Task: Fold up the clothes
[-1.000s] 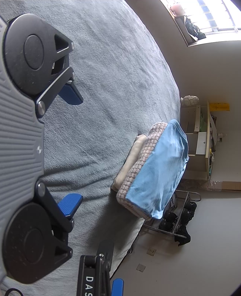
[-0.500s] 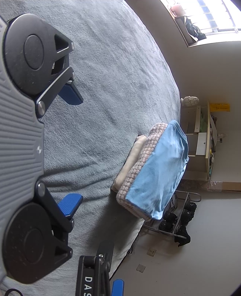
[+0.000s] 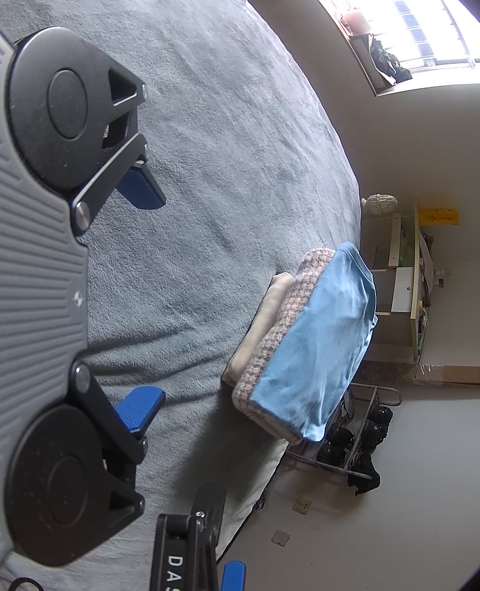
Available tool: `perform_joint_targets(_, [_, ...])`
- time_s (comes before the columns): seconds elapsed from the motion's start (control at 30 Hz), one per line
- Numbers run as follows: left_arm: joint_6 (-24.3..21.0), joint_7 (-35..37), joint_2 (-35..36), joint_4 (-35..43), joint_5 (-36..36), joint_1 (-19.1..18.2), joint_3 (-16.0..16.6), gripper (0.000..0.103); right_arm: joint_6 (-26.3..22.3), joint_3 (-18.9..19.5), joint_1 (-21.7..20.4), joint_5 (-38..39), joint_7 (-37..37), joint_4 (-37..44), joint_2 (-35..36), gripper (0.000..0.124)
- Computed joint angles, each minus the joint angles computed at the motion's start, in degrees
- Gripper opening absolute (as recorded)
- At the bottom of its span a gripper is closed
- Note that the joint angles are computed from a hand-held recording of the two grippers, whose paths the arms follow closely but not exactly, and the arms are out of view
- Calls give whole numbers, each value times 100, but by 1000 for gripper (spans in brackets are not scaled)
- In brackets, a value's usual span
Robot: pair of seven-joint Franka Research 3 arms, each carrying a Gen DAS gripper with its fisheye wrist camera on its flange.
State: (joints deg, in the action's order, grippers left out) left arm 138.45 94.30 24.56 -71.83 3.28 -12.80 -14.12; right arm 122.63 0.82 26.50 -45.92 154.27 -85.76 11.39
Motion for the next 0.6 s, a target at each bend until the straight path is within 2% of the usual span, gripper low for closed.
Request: perform_joint_targets(0.6, [-15, -39, -6, 9, 12, 3, 9, 102, -20, -8, 12, 5, -48, 29, 19, 102])
